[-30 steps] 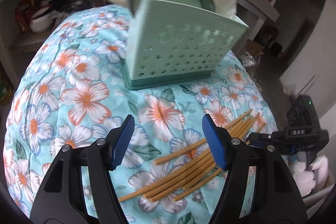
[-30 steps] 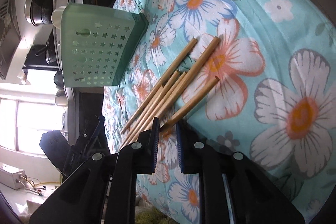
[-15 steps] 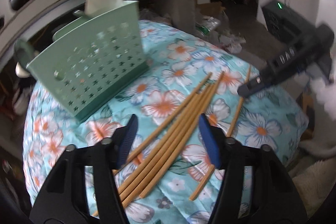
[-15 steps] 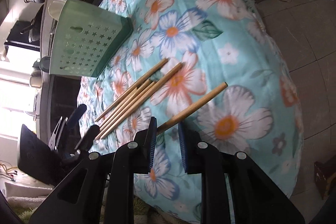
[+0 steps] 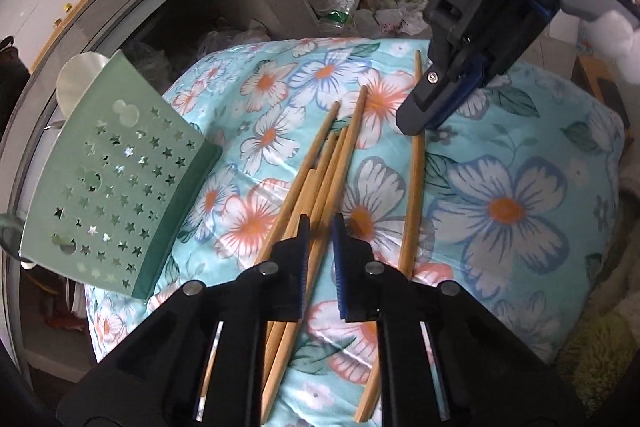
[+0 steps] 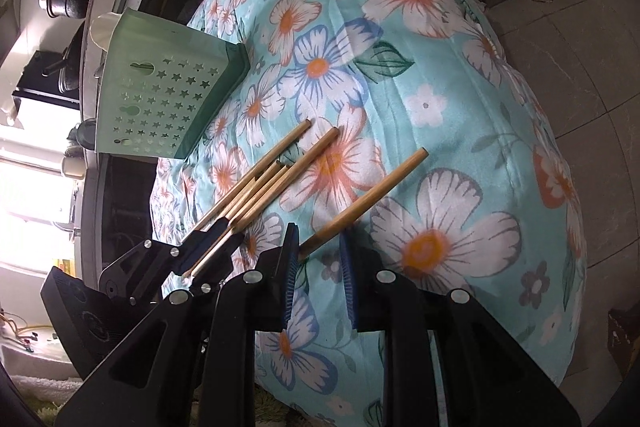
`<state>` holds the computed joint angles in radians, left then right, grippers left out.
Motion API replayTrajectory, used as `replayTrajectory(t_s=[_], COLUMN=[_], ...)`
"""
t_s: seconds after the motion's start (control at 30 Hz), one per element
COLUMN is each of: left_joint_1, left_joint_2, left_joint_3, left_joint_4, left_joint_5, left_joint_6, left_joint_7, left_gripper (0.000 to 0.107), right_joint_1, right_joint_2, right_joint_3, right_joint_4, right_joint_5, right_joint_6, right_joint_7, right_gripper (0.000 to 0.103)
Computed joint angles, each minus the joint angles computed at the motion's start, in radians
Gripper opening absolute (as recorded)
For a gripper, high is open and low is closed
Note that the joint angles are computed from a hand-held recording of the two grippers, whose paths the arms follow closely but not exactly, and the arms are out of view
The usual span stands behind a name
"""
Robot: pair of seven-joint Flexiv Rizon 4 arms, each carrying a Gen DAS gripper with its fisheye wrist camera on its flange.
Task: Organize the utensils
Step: 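Close the left tool on a single bamboo chopstick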
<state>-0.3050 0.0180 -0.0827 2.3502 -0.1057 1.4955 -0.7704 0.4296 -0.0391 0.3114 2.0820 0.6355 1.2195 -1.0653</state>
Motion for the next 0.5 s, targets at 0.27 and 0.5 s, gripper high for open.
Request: replayTrajectory(t_s=[0.27,0.5], left_joint_1=[0.009,0.007], left_joint_2=[-0.040,-0.024], left_joint_3=[-0.008,-0.014], left_joint_4=[-0.029,-0.025], left_joint_5=[0.022,-0.207], left_joint_6=[0.019,-0.026], left_joint_7=[0.004,0.085], left_gripper=[0.007,0.006], right_joint_1=[-0.006,-0.007], right_joint_2=[-0.006,-0.013], right_joint_3=[-0.001,-0.002], right_joint_4=[-0.007,-0.013], right_joint_5=[0.032,0.018], right_joint_6=[0.007,0.010], right_joint_7=[-0.030,-0.029], right_gripper=[0.020,0.020])
